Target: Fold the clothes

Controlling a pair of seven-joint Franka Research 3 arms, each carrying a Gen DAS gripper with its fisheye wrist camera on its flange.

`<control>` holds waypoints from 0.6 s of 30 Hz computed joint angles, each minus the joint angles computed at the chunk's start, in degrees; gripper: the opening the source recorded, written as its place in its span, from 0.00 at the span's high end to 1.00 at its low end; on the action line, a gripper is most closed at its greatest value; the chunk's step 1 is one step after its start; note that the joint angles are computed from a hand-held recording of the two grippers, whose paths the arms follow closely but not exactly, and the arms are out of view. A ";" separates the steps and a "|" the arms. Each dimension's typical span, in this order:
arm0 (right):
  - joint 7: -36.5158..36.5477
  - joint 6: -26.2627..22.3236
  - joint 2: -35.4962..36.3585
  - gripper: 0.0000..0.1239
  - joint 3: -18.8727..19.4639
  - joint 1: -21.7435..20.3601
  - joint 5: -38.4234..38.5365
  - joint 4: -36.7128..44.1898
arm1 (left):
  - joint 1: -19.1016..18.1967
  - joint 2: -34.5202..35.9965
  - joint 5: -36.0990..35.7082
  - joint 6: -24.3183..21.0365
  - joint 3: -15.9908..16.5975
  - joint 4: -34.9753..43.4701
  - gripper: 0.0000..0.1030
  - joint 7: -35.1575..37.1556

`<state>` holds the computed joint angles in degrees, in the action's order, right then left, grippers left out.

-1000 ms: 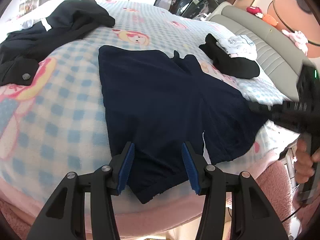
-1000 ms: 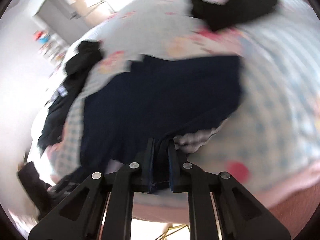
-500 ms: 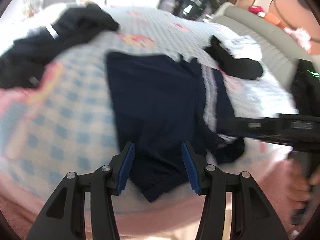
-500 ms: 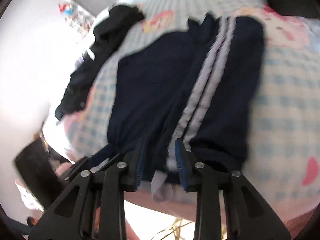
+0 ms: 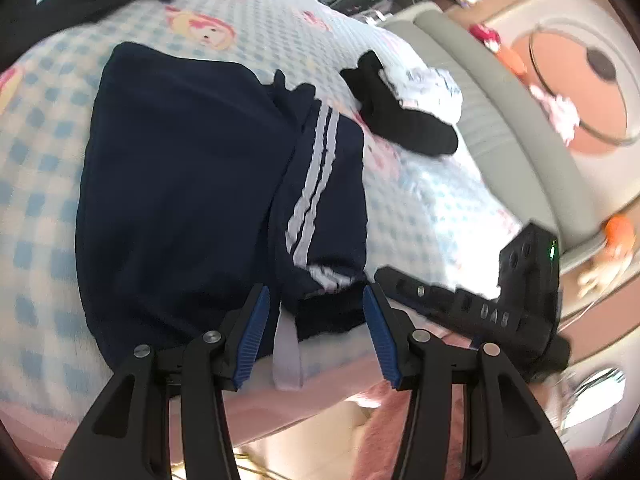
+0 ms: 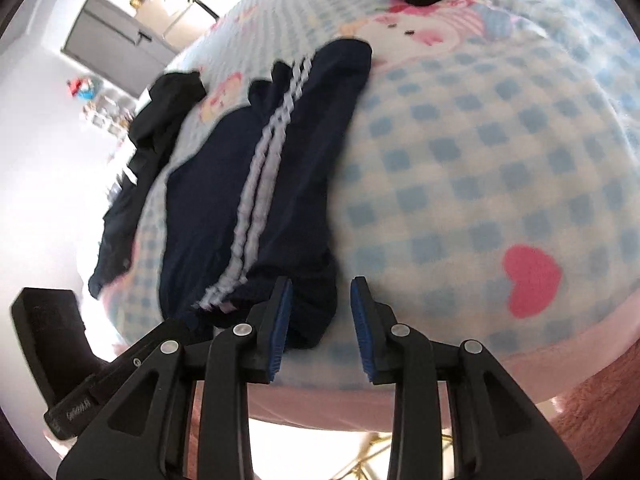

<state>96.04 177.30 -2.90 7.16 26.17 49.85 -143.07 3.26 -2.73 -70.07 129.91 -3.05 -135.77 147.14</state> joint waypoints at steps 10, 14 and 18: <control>1.73 -4.86 -0.63 0.71 1.26 -1.30 -13.89 -1.39 | 0.59 5.53 5.49 -3.91 -1.98 5.08 0.52 -9.58; -1.71 -2.20 -0.37 0.71 0.36 0.04 -8.23 -2.04 | 0.66 5.74 4.57 -2.60 -2.37 5.09 0.52 -11.56; -6.65 -3.34 -0.77 0.71 0.03 0.88 -7.58 -1.67 | 1.37 5.82 2.48 -2.28 -2.10 5.32 0.51 -13.26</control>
<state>89.39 173.96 -3.67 7.19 27.04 42.27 -144.74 4.63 3.10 -67.59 127.62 -5.15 -130.45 133.88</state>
